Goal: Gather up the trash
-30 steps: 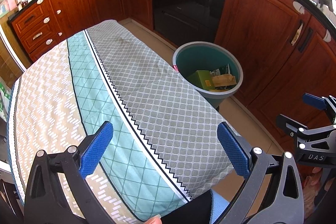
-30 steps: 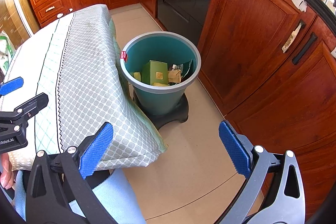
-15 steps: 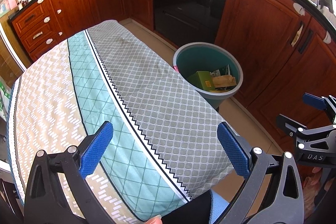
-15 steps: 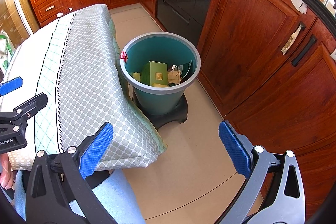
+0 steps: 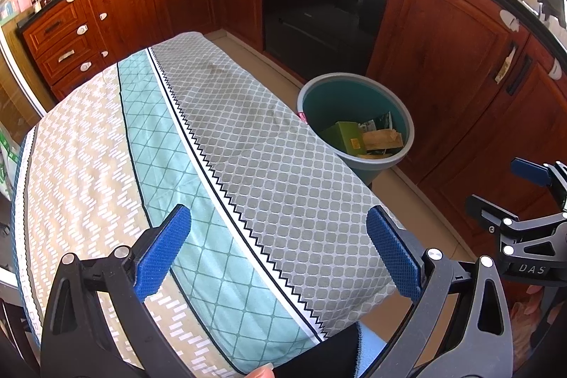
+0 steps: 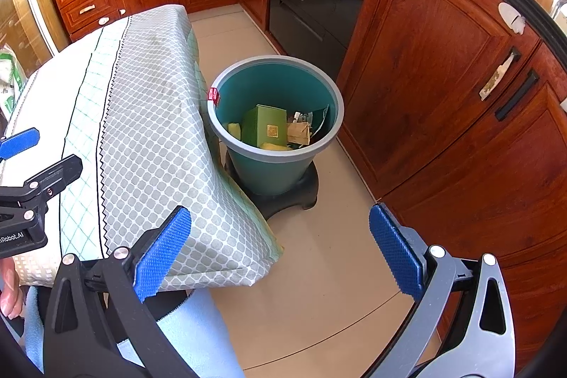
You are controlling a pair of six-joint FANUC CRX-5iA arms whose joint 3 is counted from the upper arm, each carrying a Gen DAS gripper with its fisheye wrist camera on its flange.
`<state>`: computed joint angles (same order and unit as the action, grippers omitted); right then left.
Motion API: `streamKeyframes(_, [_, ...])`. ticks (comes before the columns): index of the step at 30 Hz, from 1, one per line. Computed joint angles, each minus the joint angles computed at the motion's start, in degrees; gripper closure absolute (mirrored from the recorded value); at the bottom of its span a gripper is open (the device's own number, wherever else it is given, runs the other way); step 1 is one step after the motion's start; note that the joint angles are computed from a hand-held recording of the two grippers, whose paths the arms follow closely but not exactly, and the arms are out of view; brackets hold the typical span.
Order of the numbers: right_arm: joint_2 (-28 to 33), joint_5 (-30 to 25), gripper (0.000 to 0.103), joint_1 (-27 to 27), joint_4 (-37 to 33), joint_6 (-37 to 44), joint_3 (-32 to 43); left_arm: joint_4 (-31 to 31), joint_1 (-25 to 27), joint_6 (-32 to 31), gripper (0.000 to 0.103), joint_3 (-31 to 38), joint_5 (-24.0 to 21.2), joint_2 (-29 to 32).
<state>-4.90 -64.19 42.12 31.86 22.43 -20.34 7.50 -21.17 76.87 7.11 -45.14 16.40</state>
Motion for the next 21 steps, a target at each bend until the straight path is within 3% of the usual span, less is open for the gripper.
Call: streamKeyframes(21, [0.7,0.3,0.006,0.1,-0.6,0.9,0.5,-1.3,0.1,1.9,0.004,0.1,0.1,-0.1])
